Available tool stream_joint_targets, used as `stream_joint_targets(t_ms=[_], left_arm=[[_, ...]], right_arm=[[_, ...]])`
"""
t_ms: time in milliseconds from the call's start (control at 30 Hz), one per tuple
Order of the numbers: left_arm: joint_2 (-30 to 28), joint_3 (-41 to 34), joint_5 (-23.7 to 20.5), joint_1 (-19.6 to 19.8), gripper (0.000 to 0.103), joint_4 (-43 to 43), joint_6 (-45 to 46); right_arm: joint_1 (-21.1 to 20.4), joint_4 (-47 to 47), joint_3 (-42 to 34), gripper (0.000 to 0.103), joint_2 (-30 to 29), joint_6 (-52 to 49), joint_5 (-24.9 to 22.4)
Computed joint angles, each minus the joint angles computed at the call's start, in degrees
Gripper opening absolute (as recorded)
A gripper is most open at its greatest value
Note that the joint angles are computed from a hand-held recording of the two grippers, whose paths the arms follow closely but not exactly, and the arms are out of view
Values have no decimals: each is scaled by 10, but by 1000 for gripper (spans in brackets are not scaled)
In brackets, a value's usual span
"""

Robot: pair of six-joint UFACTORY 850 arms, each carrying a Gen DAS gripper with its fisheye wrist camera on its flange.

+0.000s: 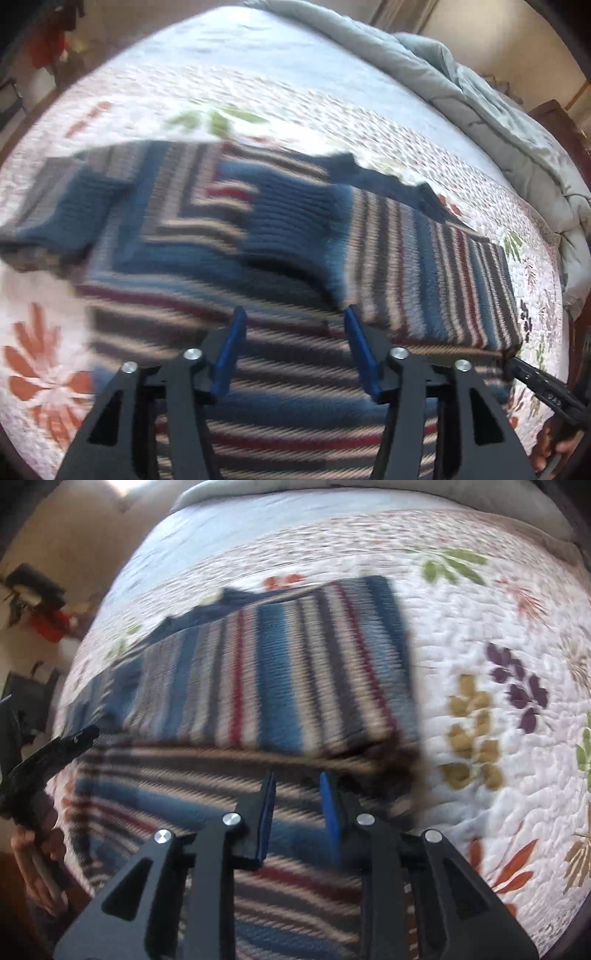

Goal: Fold small clothes

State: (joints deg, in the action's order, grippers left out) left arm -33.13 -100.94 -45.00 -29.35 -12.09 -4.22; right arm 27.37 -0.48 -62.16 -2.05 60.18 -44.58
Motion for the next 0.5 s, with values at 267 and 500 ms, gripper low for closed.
stream_joint_targets(t_ms=[267,500], left_arm=[[0,8,-17,99,59,8,-20],[-66,-52,-58,141,58,-86,30]], right_arm=[[31,74,-63,26,-79,-67,41],[53,84,-140,29,-151,-94,33]])
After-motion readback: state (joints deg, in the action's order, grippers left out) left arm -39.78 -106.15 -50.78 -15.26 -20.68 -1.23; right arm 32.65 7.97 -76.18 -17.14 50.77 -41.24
